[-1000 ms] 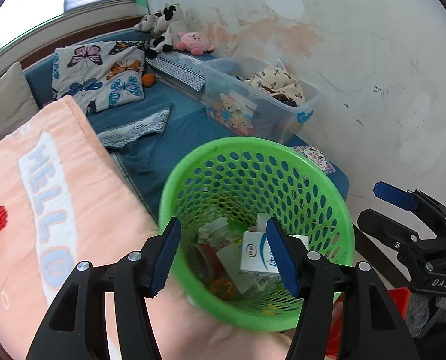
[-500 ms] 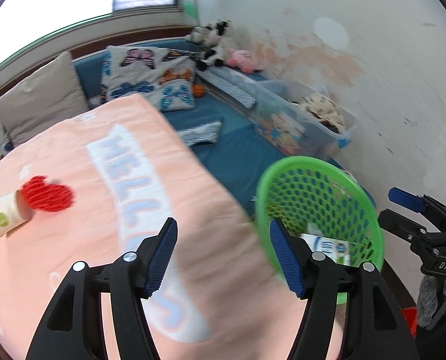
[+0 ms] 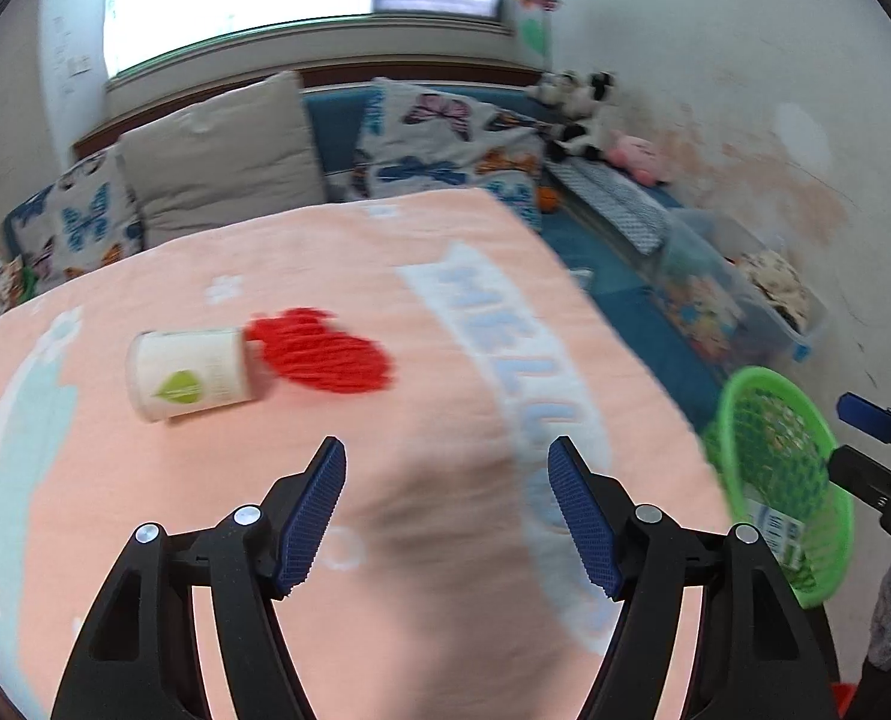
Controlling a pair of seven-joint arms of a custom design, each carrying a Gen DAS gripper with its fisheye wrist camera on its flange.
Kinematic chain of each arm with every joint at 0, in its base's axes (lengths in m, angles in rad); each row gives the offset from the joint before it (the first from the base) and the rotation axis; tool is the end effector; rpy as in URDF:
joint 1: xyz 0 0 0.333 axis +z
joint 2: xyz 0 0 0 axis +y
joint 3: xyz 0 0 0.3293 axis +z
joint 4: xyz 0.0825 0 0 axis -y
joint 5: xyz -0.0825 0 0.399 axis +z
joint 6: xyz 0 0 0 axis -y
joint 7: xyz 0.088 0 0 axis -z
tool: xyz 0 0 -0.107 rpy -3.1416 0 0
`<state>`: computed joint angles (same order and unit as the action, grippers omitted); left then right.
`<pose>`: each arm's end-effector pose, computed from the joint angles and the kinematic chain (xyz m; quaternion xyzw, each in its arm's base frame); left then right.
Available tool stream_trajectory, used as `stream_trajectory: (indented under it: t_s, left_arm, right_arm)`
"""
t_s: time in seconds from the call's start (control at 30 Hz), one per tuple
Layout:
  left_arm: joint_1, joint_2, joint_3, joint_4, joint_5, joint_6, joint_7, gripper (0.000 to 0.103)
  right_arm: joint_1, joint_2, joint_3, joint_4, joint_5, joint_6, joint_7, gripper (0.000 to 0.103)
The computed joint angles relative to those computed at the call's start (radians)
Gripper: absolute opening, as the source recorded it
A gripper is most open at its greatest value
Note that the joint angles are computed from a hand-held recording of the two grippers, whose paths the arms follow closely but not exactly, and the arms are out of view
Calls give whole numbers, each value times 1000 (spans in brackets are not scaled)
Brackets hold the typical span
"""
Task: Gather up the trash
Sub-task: 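Bring both tools back over the bed toward the paper cup and red mesh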
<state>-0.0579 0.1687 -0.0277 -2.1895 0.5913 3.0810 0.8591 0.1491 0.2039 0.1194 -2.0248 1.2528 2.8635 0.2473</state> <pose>0.5976 -0.0963 0.3878 -0.6766 0.6431 -0.2696 0.2365 0.6169 0.1121 0.3957 -0.7700 0.4809 -0.1535 0.3902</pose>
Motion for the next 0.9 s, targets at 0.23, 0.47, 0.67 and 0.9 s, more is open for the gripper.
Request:
stream_trajectory:
  t_s: [0.23,0.47,0.67,0.9]
  left_arm:
    - [56,-30,39,-24,14,-19,-49,68]
    - [108,-43,57,-31,45,-24,-95,68]
    - [155,-39,55,-34,10,-18,-75,68]
    - [193,-14,44,-18,-71,-18,-3,68]
  right_arm:
    - [34,78,32,103,-105,-39,73,81]
    - [66,181,65,231,-257,-55,186,78]
    - [86,272,89,340,-387,-76,287,74]
    - [124,397,93,488,-555,-117,426,68]
